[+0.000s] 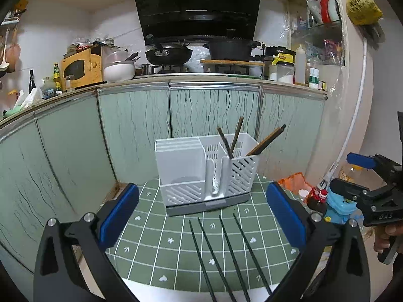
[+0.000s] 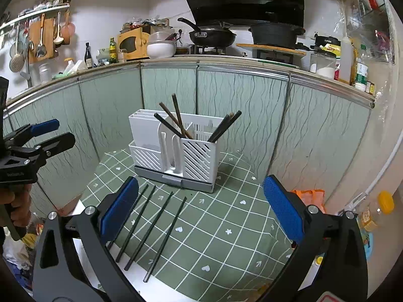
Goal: Organize utensils
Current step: 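Withdraw both open tools from the holder back toward the black chopsticks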
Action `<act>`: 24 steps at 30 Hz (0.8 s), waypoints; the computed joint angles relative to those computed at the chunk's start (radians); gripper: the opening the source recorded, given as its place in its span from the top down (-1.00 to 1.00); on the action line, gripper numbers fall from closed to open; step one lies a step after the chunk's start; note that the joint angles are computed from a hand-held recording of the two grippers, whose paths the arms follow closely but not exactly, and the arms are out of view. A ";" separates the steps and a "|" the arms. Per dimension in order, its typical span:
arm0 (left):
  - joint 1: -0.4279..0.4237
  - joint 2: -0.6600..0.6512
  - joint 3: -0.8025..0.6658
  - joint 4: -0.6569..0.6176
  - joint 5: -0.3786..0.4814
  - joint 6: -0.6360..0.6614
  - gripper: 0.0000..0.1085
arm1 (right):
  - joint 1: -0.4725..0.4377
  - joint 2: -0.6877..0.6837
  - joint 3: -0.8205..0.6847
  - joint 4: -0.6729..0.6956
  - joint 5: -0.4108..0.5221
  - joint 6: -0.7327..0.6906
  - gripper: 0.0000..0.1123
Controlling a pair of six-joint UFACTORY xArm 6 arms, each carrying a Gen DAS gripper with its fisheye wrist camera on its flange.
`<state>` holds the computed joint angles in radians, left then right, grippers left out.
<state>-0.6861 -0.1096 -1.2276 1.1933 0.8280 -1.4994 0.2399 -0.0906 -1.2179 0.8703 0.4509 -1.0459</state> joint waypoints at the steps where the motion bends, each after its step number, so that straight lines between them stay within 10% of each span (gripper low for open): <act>1: -0.002 -0.006 0.011 0.003 0.002 -0.011 -0.83 | 0.004 -0.007 0.013 0.000 -0.010 -0.004 -0.70; 24: -0.064 -0.033 0.183 0.035 0.101 -0.193 -0.83 | 0.046 -0.021 0.161 0.089 -0.135 -0.060 -0.70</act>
<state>-0.7505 -0.1421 -1.0447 1.2280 0.9286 -1.6926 0.2856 -0.1117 -1.0566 0.9597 0.3155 -1.1054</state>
